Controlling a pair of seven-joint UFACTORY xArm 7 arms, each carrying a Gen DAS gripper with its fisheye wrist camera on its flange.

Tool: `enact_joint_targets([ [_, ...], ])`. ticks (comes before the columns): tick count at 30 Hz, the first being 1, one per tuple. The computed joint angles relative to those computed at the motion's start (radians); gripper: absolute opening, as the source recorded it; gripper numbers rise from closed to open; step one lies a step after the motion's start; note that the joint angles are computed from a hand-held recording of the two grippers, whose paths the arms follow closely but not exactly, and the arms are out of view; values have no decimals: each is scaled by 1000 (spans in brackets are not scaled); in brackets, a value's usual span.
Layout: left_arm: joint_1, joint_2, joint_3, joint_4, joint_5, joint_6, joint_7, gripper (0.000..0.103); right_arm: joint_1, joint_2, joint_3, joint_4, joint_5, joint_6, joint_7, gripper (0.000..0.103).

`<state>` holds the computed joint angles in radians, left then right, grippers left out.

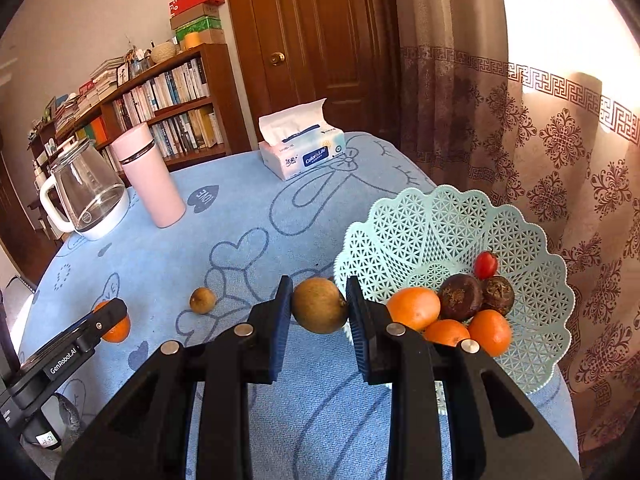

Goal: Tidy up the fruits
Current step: 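Carry the brown fruit into the basket with the right tool and open it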

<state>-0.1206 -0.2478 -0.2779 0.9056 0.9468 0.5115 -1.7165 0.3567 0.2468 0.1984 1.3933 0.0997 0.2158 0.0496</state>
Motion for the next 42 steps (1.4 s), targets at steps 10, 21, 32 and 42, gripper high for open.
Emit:
enact_joint_targets([
  [10, -3, 4, 0, 6, 0, 4, 5, 39, -92, -68, -21, -75, 108, 20, 15, 28],
  [21, -10, 9, 4, 8, 2, 7, 6, 39, -123, -84, -31, -118, 172, 63, 1, 28],
  [32, -11, 8, 4, 7, 5, 6, 5, 39, -130, -100, -40, -142, 189, 55, 21, 34],
  [42, -12, 9, 1, 10, 28, 10, -4, 39, -80, -164, -128, -270, -149, -70, 296, 34],
])
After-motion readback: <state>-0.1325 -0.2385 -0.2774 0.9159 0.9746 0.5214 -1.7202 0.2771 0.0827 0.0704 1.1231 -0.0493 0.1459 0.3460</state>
